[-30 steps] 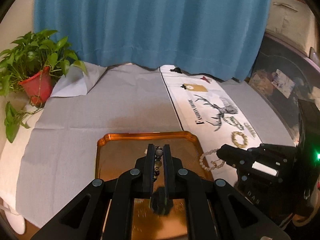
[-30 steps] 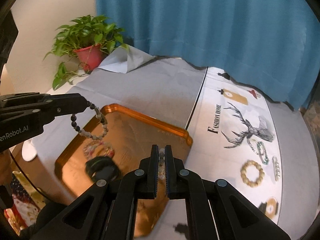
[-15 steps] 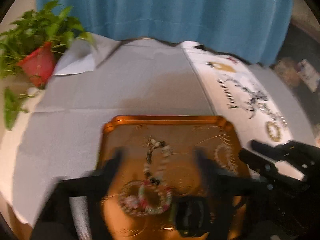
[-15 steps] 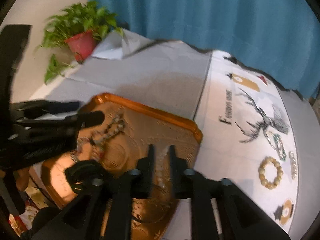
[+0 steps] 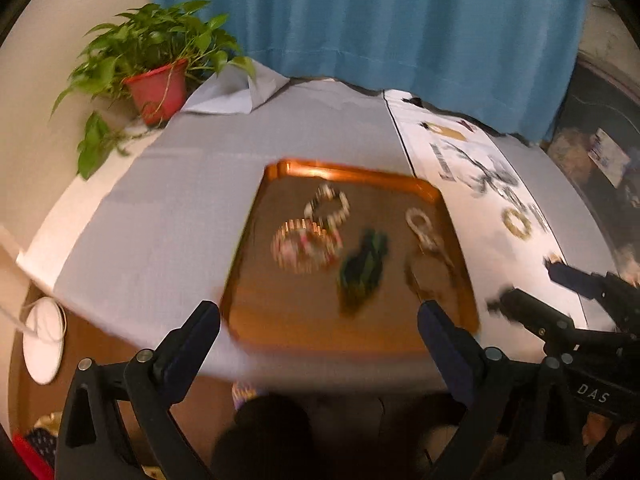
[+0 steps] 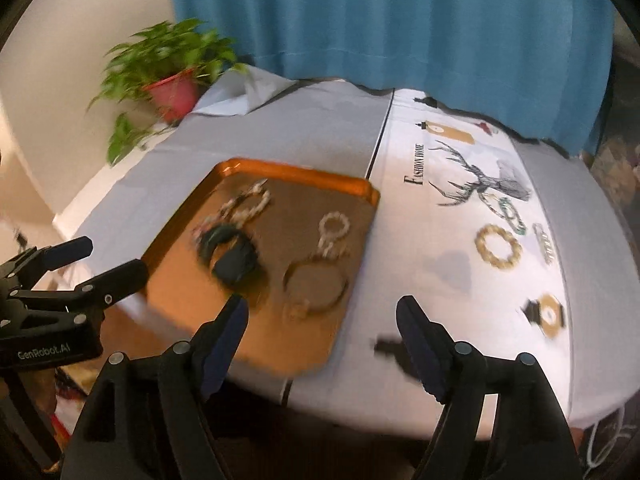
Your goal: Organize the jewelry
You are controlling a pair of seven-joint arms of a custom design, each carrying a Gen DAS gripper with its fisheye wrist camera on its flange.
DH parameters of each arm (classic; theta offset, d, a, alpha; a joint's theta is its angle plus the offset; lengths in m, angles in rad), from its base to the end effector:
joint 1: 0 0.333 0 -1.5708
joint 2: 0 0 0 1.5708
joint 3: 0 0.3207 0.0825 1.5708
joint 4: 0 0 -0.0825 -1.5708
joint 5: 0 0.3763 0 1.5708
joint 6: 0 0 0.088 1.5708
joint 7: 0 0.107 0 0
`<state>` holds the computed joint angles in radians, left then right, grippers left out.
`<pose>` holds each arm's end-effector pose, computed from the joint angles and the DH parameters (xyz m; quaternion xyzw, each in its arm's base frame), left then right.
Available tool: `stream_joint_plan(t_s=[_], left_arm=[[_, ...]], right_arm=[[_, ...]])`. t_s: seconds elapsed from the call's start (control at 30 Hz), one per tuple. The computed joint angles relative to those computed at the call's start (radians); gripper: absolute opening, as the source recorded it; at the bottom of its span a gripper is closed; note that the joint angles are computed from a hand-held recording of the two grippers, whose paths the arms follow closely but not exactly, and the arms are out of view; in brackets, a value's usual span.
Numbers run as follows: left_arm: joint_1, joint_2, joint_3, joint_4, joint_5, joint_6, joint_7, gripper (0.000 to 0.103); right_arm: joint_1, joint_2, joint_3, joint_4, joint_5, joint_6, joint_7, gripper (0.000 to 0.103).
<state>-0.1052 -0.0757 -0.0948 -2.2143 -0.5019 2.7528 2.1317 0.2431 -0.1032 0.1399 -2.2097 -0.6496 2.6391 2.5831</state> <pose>0.5433 -0.0910 0.4852 -0.5384 0.7745 -0.2950 0.1527 0.4966 0.2187 0.4866 -0.6199 0.7089 -0.2492 0.2262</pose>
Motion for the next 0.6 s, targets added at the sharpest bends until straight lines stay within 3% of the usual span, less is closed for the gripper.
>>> stream_joint_plan(t_s=[0.13, 0.33, 0.6], left_arm=[[-0.020, -0.144, 0.022, -0.138, 0.018, 0.012, 0.018, 0.098], [-0.126, -0.317, 0.127, -0.268, -0.040, 0.019, 0.067, 0.098], [-0.178, -0.490, 0.170, -0.380, 0.074, 0.046, -0.006, 0.099]], right_arm=[[0.022, -0.134, 0.064, -0.099, -0.032, -0.079, 0.057, 0.078], [0.012, -0.302, 0.161, -0.204, 0.003, -0.128, 0.121, 0.078], [-0.010, -0.420, 0.259, -0.248, 0.024, -0.154, 0.159, 0.078]])
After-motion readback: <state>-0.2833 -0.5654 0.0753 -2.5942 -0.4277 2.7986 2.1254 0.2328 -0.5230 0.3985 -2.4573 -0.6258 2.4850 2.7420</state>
